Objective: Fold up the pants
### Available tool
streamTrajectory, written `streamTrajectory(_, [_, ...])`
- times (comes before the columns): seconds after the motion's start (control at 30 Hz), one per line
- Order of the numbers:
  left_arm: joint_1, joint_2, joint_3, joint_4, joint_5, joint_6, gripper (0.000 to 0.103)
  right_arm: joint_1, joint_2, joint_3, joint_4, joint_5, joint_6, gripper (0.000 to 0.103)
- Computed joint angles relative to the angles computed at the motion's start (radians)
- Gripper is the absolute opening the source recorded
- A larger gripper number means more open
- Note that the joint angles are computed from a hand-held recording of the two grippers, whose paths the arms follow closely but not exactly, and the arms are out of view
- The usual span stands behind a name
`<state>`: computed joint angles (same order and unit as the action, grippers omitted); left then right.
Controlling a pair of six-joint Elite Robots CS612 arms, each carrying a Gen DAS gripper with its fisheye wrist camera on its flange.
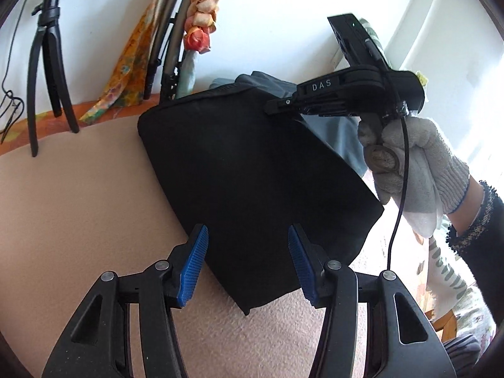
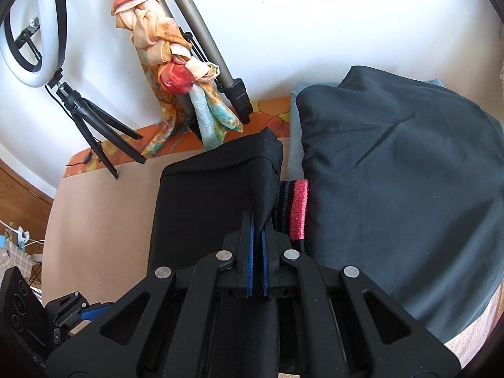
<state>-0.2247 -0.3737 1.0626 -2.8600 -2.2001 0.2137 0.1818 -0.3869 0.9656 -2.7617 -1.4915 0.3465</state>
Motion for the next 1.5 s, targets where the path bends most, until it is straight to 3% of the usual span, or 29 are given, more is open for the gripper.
streamTrajectory(0.4, [-0.029,-0.005,0.007,0.027,0.084,0.054,0.052,0.018,0.028,-0.046,0.049,-0.101,-0.06,0.004])
streamTrajectory(0.73, [-0.032,0.008,-0.015,0.082,0.094,0.054,0.052,0.031,0.052,-0.058,0.064,-0.176,-0.056,0.004])
streamTrajectory(0.83, [-0.025,0.005,-0.023,0.109,0.063,0.039,0.052,0.032,0.047,-0.053,0.053,-0.176,-0.048,0.005])
streamTrajectory(0.93, [-0.011,0.004,-0.028,0.108,0.018,0.018,0.052,0.029,0.005,0.027,-0.055,-0.146,-0.04,0.013])
streamTrajectory(1.0, [-0.001,0.006,-0.036,0.098,-0.004,0.001,0.052,0.025,-0.038,0.111,-0.149,-0.137,0.007,0.029])
streamTrajectory(1.07, [0.01,0.019,-0.066,0.1,-0.032,-0.027,0.059,0.016,-0.084,0.207,-0.244,-0.091,0.076,0.06])
streamTrajectory(1.17, [0.026,0.048,-0.126,0.112,-0.071,-0.095,0.062,0.005,-0.139,0.346,-0.384,-0.01,0.164,0.066])
streamTrajectory(1.27, [0.038,0.081,-0.196,0.163,-0.1,-0.162,0.062,0.01,-0.175,0.448,-0.44,-0.014,0.232,0.083])
streamTrajectory(1.3, [0.042,0.093,-0.221,0.188,-0.113,-0.172,0.063,0.007,-0.18,0.476,-0.464,0.005,0.264,0.084])
streamTrajectory(1.43, [0.05,0.151,-0.339,0.294,-0.143,-0.251,0.065,-0.018,-0.156,0.522,-0.541,0.167,0.411,0.084])
streamTrajectory(1.5, [0.052,0.175,-0.383,0.319,-0.146,-0.281,0.065,-0.02,-0.134,0.518,-0.574,0.194,0.442,0.084])
